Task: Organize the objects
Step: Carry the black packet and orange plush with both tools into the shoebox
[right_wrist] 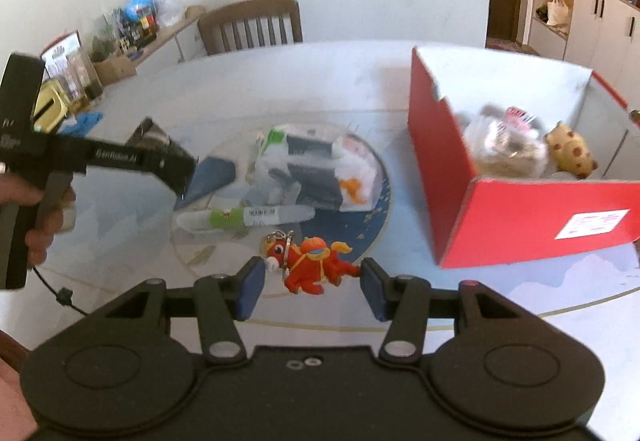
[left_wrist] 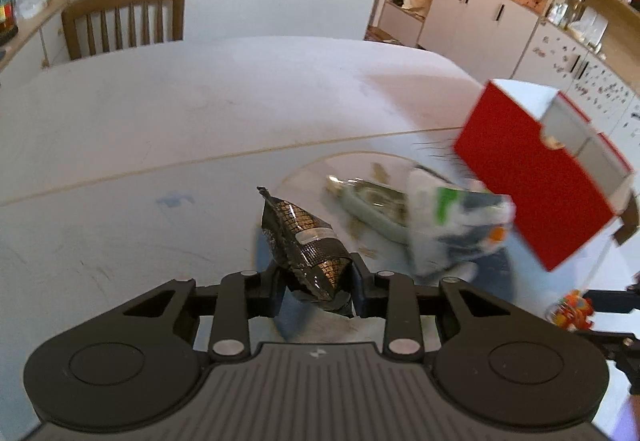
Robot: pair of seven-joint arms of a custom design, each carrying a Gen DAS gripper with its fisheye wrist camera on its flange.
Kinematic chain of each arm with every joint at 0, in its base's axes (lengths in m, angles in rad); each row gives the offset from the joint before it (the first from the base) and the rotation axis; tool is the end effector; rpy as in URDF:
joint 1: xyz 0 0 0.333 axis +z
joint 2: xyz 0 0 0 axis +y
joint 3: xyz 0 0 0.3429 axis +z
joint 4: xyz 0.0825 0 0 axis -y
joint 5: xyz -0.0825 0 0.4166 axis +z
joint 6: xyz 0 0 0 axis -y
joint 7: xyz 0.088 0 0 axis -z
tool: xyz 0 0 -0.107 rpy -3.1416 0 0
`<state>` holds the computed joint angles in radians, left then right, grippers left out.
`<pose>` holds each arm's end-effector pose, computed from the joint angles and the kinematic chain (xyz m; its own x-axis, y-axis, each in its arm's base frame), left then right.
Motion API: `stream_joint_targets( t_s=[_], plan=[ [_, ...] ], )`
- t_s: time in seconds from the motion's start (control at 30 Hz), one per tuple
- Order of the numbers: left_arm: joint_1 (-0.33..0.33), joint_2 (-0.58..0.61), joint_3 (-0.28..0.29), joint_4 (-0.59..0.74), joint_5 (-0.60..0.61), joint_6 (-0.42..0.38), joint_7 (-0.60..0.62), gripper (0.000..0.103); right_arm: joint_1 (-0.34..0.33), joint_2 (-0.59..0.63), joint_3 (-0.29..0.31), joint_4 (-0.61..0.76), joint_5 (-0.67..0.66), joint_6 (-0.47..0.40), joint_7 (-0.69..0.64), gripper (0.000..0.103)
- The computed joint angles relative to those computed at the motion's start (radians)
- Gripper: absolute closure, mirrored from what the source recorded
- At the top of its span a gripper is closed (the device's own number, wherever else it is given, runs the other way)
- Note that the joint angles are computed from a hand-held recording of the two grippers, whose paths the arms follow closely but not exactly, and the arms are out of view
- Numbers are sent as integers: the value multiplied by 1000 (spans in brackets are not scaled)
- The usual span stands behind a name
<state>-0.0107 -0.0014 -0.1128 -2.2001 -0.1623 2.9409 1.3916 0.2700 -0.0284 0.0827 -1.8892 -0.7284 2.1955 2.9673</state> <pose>0.6010 -0.0641 0.4780 0.1056 -0.9632 0.2471 -0.7363 -0.2427 -0.6316 0.5864 0.1914 0.5745 -0.6256 -0.7769 -0.0715 -0.5528 0.5061 -0.6620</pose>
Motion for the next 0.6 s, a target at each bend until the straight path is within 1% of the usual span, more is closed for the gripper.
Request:
stream_joint_targets(
  t_s=[0.07, 0.2, 0.4, 0.6],
  plan=[
    [-11, -21, -6, -5, -76, -12, 53, 72, 2, -19, 4, -3, -12, -16, 9, 51],
    [-43, -51, -10, -2, -168, -35, 122, 72, -4, -58, 13, -12, -19, -42, 19, 51],
    [-83, -60, -19, 34, -206, -59, 149, 72, -26, -112, 28, -24, -28, -75, -6, 51],
    [-109, -43, -36, 98, -195, -63, 159, 72, -58, -177, 41, -58, -45, -104, -47, 51]
  ],
)
